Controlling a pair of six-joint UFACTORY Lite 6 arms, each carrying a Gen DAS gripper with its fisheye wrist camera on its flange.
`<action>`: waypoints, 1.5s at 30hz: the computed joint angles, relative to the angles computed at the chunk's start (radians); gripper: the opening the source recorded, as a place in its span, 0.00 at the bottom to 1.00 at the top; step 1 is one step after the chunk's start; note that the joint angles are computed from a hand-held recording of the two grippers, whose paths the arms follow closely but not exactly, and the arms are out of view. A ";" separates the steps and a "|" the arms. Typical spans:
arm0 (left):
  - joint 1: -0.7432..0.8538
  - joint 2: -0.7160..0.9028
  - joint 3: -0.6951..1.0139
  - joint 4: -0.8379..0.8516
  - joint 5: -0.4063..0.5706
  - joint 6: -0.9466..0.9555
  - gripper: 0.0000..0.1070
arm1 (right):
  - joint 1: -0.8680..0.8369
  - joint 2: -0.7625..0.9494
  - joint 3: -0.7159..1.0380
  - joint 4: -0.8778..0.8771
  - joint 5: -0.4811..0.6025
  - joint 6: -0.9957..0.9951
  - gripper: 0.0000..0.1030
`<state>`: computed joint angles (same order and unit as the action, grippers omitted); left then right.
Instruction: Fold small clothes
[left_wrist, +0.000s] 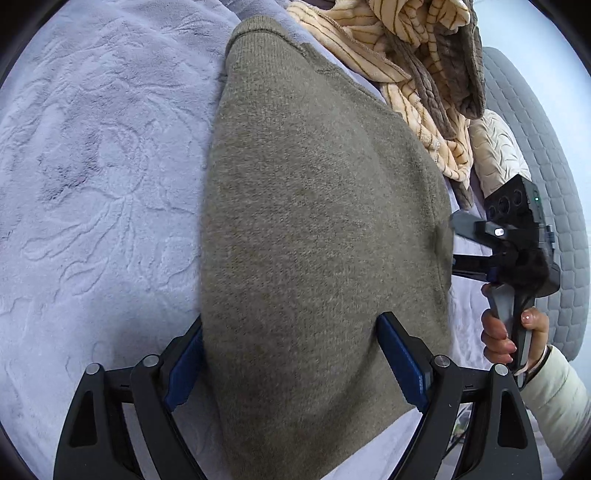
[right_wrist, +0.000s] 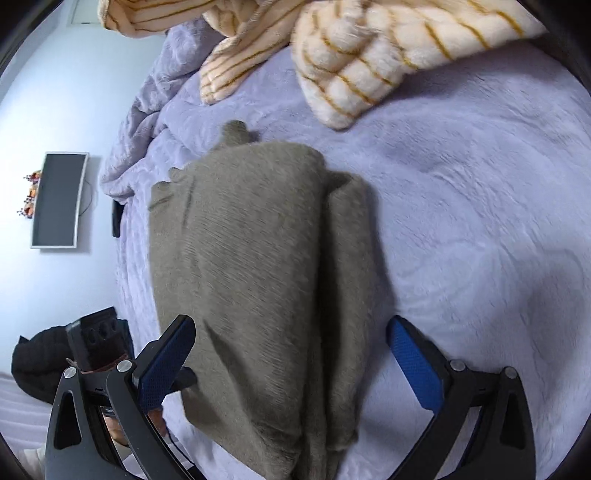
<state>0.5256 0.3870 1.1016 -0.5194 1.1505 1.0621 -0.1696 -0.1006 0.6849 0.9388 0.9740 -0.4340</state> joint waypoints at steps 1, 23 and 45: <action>-0.005 -0.013 -0.002 -0.004 0.010 -0.008 0.82 | -0.006 0.005 0.006 0.055 0.025 -0.051 1.00; 0.043 -0.039 -0.035 -0.050 0.055 0.045 0.57 | 0.081 0.035 -0.032 0.153 -0.065 -0.029 0.40; 0.520 -0.111 0.279 0.126 0.602 0.279 0.52 | 0.580 -0.513 -0.065 0.063 -0.189 0.699 0.39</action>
<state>1.0451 0.2758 1.3806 -0.3939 1.7529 1.3408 0.4106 -0.6140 0.6202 1.0014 0.7852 0.2652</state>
